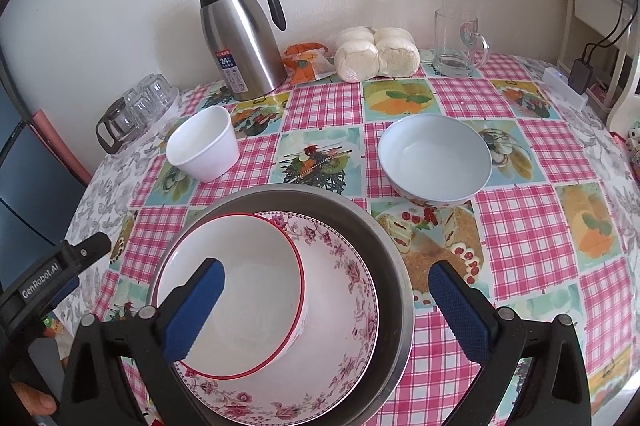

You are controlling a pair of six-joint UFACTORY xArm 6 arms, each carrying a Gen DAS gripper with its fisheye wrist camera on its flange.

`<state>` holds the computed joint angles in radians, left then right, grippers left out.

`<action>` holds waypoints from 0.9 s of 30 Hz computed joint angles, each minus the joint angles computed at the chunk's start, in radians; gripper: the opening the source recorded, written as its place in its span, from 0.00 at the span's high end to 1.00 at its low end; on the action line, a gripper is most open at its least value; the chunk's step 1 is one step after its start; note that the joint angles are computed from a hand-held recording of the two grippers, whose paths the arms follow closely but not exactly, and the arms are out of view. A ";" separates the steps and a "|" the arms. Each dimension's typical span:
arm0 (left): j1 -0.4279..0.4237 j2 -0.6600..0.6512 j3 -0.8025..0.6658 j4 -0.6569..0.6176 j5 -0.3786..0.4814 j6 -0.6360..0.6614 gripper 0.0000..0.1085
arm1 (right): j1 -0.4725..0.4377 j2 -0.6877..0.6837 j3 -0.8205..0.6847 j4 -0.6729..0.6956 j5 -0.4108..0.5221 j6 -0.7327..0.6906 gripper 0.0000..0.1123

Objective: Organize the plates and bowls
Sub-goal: 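Move both grippers to the white bowl with the printed exterior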

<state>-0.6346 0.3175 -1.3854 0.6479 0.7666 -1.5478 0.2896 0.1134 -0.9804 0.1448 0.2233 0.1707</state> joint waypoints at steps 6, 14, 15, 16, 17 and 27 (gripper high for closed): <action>0.026 -0.040 0.053 0.014 -0.035 -0.056 0.12 | 0.011 -0.014 0.017 0.003 -0.048 -0.014 0.08; 0.061 -0.097 0.118 0.070 -0.051 -0.114 0.12 | 0.050 -0.024 0.024 0.119 -0.114 -0.113 0.08; 0.066 -0.103 0.125 0.077 -0.063 -0.117 0.12 | 0.055 -0.024 0.023 0.119 -0.118 -0.112 0.08; 0.070 -0.108 0.130 0.085 -0.068 -0.122 0.12 | 0.059 -0.022 0.021 0.123 -0.120 -0.115 0.08; 0.074 -0.111 0.132 0.092 -0.070 -0.126 0.12 | 0.064 -0.020 0.018 0.130 -0.119 -0.120 0.08; 0.117 -0.110 0.117 0.186 -0.111 -0.185 0.12 | 0.101 0.001 -0.017 0.173 -0.105 -0.152 0.08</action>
<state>-0.5172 0.2074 -1.2683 0.8335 0.6561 -1.7327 0.3909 0.1148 -0.9978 0.3176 0.1185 0.0188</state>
